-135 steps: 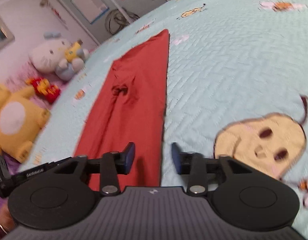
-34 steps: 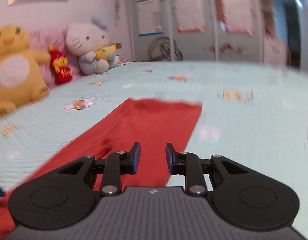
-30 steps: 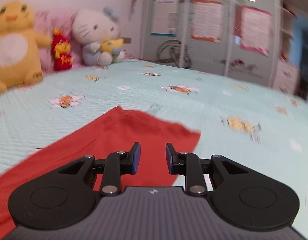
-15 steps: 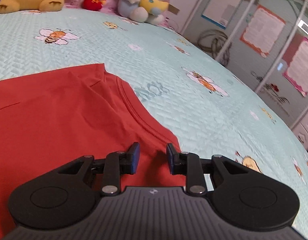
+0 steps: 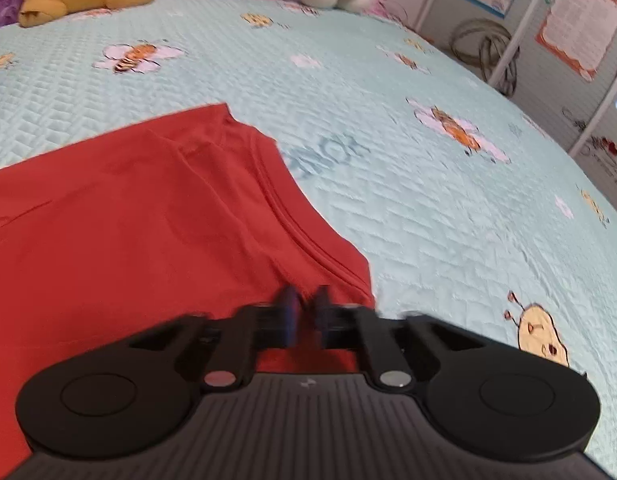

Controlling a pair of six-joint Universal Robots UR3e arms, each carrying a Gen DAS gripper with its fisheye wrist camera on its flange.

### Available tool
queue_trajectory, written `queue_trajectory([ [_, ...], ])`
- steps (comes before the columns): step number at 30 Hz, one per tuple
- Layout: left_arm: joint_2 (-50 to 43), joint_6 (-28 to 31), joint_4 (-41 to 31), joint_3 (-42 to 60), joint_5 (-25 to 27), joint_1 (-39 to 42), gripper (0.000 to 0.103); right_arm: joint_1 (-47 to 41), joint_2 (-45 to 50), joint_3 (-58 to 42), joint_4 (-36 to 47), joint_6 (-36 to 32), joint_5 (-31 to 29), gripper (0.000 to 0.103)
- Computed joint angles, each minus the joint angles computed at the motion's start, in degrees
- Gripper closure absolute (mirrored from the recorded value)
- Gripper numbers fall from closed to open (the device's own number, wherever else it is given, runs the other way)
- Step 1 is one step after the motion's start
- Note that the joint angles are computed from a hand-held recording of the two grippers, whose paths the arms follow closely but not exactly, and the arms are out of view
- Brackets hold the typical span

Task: Fold clothes

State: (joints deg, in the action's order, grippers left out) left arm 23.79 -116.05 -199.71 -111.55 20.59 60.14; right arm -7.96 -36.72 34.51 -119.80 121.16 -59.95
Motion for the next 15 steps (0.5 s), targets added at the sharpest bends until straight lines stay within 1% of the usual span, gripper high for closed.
queue_trajectory([
  [1, 0.00, 0.00, 0.00, 0.00, 0.00, 0.00, 0.023, -0.09, -0.10, 0.22, -0.23, 0.50, -0.05, 0.102],
  [4, -0.17, 0.61, -0.34, -0.14, -0.02, 0.17, 0.023, -0.46, -2.14, 5.90, -6.62, 1.39, 0.17, 0.103],
  [8, -0.02, 0.20, -0.22, -0.05, -0.10, 0.02, 0.023, -0.34, -1.34, 7.01, -11.98, 4.52, -1.61, 0.103],
  [10, 0.04, -0.02, -0.02, -0.06, -0.10, -0.05, 0.023, -0.73, -0.66, 5.74, -10.78, 7.77, -0.38, 0.103],
  [12, 0.07, -0.17, 0.14, -0.07, -0.10, -0.11, 0.023, -0.71, -1.88, 9.37, -14.29, 7.85, -0.49, 0.103],
  [13, 0.11, -0.29, 0.26, -0.08, -0.10, -0.15, 0.023, -1.08, -2.97, 11.94, -16.80, 9.36, 0.19, 0.103],
  [14, 0.04, -0.29, 0.29, -0.05, -0.08, -0.14, 0.023, -1.81, -4.32, 14.86, -19.58, 12.05, 1.74, 0.100],
  [15, 0.04, -0.35, 0.34, -0.04, -0.09, -0.16, 0.023, -2.86, -6.26, 19.33, -24.14, 15.68, 3.67, 0.092],
])
